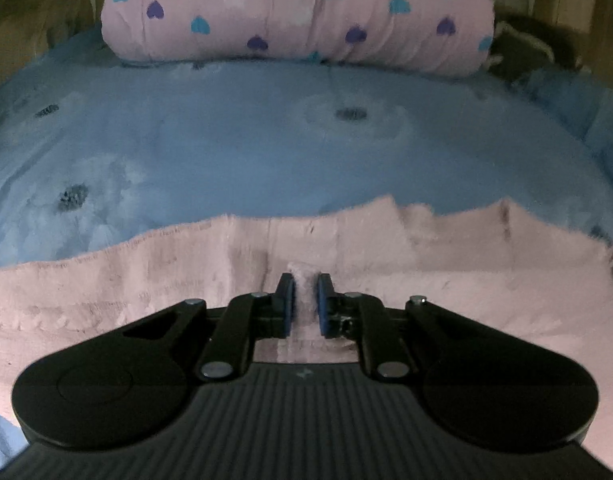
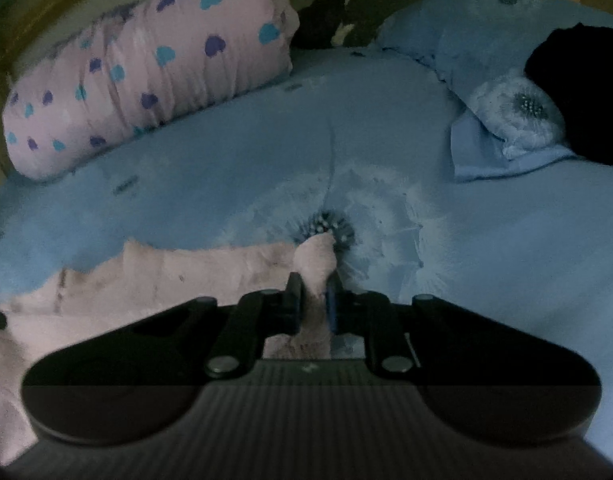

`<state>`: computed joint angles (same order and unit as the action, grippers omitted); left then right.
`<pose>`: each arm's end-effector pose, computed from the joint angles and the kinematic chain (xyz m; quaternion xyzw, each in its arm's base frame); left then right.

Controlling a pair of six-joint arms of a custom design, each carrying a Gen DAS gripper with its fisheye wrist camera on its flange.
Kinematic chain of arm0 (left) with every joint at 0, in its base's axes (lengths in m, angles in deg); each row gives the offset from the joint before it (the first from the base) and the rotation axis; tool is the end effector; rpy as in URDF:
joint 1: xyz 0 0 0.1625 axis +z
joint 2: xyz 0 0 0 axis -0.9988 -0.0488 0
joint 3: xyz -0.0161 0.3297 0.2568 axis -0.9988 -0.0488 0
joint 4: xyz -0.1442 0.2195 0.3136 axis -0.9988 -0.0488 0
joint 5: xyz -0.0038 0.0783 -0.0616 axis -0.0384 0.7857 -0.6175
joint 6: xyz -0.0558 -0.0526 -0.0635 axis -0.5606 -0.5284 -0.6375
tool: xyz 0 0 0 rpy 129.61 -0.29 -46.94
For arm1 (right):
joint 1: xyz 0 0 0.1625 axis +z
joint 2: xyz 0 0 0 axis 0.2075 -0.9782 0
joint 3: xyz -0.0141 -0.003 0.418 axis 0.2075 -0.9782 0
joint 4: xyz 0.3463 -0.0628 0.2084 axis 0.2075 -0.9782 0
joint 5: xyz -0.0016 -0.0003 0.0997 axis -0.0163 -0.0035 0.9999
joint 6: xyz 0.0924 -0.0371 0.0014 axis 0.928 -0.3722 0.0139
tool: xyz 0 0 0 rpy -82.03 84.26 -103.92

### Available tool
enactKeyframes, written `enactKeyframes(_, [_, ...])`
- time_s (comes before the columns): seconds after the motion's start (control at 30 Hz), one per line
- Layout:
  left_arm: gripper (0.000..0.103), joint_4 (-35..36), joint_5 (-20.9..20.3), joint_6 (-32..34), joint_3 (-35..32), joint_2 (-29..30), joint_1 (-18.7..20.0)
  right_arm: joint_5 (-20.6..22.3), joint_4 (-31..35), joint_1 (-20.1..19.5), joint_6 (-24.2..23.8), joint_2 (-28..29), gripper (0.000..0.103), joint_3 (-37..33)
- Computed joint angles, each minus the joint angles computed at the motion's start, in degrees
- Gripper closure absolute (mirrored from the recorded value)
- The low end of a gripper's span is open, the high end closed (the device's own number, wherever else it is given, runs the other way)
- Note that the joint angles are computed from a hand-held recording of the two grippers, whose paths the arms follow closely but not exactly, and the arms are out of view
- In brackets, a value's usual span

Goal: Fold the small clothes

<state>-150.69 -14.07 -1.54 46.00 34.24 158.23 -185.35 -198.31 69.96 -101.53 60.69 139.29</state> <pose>-0.1312 -0.9051 -0.0056 0.3854 0.8624 -0.2443 0.2191 -0.0269 -0.6911 0.1435 -0.1732 -0.6984 0.5802 0.3817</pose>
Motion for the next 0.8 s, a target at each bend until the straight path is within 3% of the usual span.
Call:
enactKeyframes(0.1, [0.084, -1.78, 1.16, 2.69, 0.67, 0.18, -0.28, -0.42, 0.37, 0.06, -0.30, 0.15, 0.084, -0.27])
enactKeyframes(0.17, [0.070, -1.89, 2.62, 3.10, 0.91, -0.02, -0.67, -1.04, 1.79, 0.32, 1.20, -0.73, 0.083, 0.35])
enactKeyframes(0.23, [0.042, -3.02, 4.00, 2.67, 1.82, -0.76, -1.02, -1.75, 2.39, 0.78, 2.79, -1.72, 0.076, 1.45])
enactKeyframes(0.3, [0.033, -3.71, 2.44, 2.32, 4.32, -2.94, -0.81, -2.05, 1.13, 1.38, 2.91, -2.68, 0.073, 3.16])
enactKeyframes(0.43, [0.029, -0.71, 1.56, 0.66, 7.50, -6.65, -0.68, -2.96, -1.73, 2.70, 1.16, -4.36, 0.054, 7.65])
enactKeyframes(0.57, [0.026, -1.96, 7.65, 0.66, 9.92, -7.76, -1.18, -3.60, -1.07, 4.02, 3.26, -6.18, 0.054, 13.29])
enactKeyframes(0.8, [0.024, -5.70, 11.96, 2.35, 13.19, -7.77, -1.27, -4.66, -1.41, 5.20, 7.17, -5.01, 0.054, 17.09])
